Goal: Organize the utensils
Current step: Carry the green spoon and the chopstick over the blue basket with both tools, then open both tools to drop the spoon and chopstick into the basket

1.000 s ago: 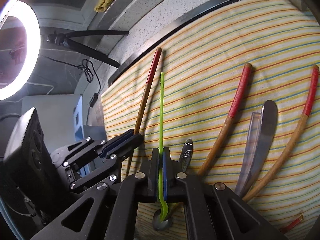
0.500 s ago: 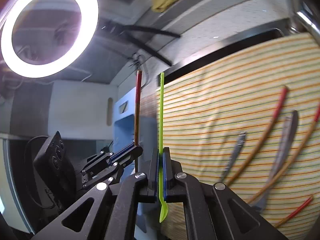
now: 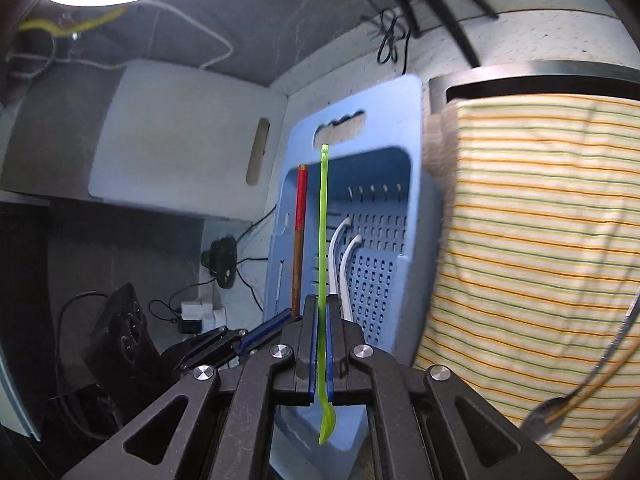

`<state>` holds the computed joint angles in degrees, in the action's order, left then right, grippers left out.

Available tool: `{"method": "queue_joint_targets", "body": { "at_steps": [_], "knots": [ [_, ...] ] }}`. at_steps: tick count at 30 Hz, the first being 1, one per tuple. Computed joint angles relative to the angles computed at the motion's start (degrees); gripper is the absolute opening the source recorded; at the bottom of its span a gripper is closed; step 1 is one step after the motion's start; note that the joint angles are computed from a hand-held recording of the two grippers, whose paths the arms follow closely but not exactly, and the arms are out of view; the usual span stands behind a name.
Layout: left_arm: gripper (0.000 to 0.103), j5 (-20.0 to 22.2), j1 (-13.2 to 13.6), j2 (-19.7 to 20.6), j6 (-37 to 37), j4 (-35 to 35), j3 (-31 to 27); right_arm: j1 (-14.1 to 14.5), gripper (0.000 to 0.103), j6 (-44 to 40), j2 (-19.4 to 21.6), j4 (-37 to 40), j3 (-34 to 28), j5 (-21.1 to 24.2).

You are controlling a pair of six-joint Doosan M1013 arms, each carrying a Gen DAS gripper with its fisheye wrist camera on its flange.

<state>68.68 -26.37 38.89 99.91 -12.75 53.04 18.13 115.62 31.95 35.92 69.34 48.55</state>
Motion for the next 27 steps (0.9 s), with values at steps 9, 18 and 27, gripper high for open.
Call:
{"method": "queue_joint_targets", "body": {
  "at_steps": [9,18,27],
  "knots": [
    [0.005,0.22,0.45,-0.38,-0.68,-1.22,1.85,1.74,0.003,5.13,3.2,-5.48,-3.31,3.37],
    [0.006,0.61,0.38,-0.1,-1.01,-0.6,1.49,2.17,0.006,6.24,3.41,-8.36,-3.95,4.07],
    [0.006,-1.59,0.42,-0.78,-2.08,-0.13,2.29,1.3,0.008,4.26,1.79,-7.25,-2.16,3.12]
  ]
}}
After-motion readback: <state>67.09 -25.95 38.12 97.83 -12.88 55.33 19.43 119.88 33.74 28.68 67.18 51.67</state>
